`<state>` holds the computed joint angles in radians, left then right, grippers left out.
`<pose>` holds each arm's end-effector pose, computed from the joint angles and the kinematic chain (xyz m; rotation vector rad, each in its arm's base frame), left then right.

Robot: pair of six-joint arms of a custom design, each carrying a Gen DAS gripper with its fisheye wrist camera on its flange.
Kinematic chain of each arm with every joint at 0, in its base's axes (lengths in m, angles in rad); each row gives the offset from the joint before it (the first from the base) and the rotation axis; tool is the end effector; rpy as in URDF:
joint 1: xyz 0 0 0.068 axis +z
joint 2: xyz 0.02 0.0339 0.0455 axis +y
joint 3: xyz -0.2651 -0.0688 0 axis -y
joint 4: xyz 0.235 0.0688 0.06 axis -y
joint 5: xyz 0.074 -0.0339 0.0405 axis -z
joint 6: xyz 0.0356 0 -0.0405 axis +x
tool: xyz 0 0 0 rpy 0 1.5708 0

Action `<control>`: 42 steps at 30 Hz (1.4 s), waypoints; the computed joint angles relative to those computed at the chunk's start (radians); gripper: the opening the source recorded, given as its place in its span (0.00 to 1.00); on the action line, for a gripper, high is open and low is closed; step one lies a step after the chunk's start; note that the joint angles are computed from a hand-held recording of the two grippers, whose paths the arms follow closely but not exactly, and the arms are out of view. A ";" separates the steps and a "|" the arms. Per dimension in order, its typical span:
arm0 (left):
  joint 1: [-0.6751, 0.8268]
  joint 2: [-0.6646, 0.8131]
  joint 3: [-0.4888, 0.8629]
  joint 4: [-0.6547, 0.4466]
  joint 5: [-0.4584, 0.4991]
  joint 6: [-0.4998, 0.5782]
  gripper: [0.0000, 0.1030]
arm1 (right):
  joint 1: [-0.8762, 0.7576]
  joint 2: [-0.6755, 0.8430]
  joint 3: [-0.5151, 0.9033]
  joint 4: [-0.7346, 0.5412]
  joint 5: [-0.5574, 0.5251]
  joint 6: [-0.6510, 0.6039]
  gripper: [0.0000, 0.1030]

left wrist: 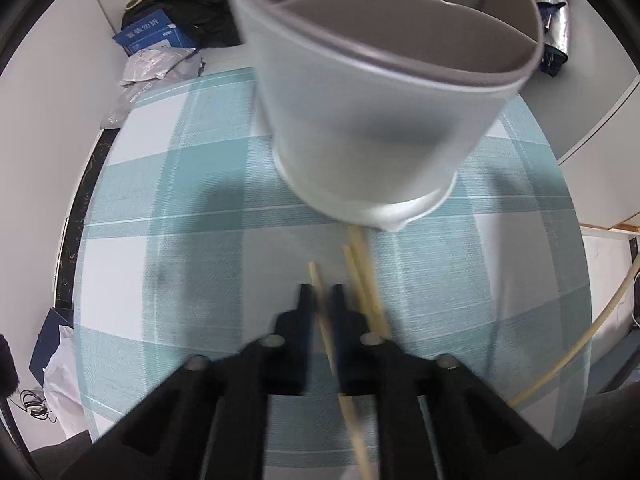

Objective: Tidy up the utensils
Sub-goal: 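Grasp a chopstick with the left tool while the right tool lifts its chopstick, then lift both held chopsticks up toward the white holder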

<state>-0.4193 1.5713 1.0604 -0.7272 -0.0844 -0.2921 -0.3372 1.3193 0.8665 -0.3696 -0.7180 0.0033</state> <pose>0.2663 -0.1154 0.2126 0.1582 2.7958 -0.0529 0.2533 -0.0640 0.2475 0.0535 2.2363 0.6745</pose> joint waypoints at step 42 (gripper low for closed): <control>-0.008 -0.608 -0.047 -0.035 0.050 0.077 0.01 | 0.224 -0.530 -0.242 0.030 0.202 0.012 0.04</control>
<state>-0.4274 0.9633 1.0133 -0.7627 -0.0340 -0.2154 -0.1130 0.7894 0.6240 -0.3400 -0.5164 0.0155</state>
